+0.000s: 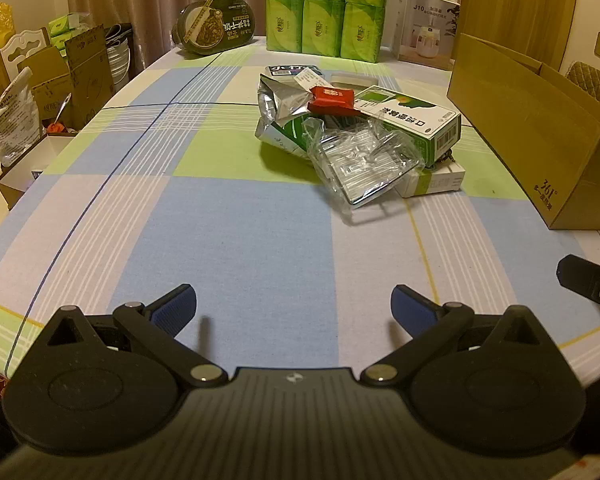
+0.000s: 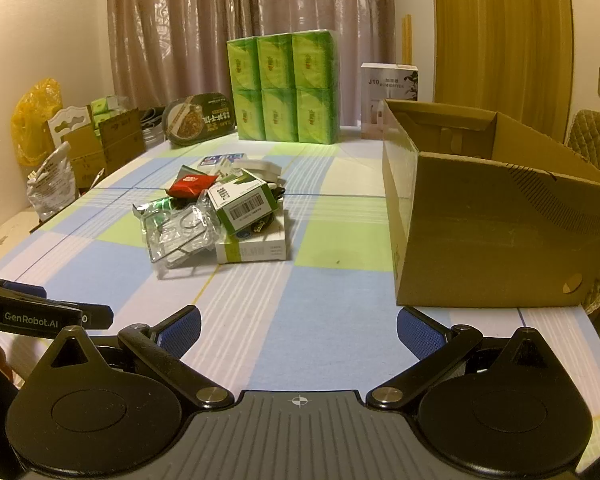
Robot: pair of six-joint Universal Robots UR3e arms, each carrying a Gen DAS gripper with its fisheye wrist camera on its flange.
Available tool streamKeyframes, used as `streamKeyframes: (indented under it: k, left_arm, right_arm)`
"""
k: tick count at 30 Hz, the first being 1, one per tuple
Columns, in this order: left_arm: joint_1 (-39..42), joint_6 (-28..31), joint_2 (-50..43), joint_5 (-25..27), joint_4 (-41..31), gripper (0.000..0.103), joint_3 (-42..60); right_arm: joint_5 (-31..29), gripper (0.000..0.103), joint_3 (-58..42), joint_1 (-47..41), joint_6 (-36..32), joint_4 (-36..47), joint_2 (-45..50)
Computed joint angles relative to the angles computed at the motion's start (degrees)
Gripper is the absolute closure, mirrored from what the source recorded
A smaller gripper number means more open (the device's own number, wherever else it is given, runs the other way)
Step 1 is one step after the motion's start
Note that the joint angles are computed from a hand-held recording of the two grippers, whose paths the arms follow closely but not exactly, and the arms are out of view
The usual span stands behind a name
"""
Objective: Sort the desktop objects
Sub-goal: 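Move both tools toward the pile of items on the table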
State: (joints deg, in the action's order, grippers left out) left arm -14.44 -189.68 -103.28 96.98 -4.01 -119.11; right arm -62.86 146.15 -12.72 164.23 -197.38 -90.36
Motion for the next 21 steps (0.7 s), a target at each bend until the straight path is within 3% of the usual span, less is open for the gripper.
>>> streamKeyframes:
  k: [21]
  left_arm:
    - [0.0,-0.1,0.0,0.0,0.0,0.001,-0.1]
  right_arm:
    - [0.5,0.002,0.2,-0.2,-0.3,-2.3,1.2]
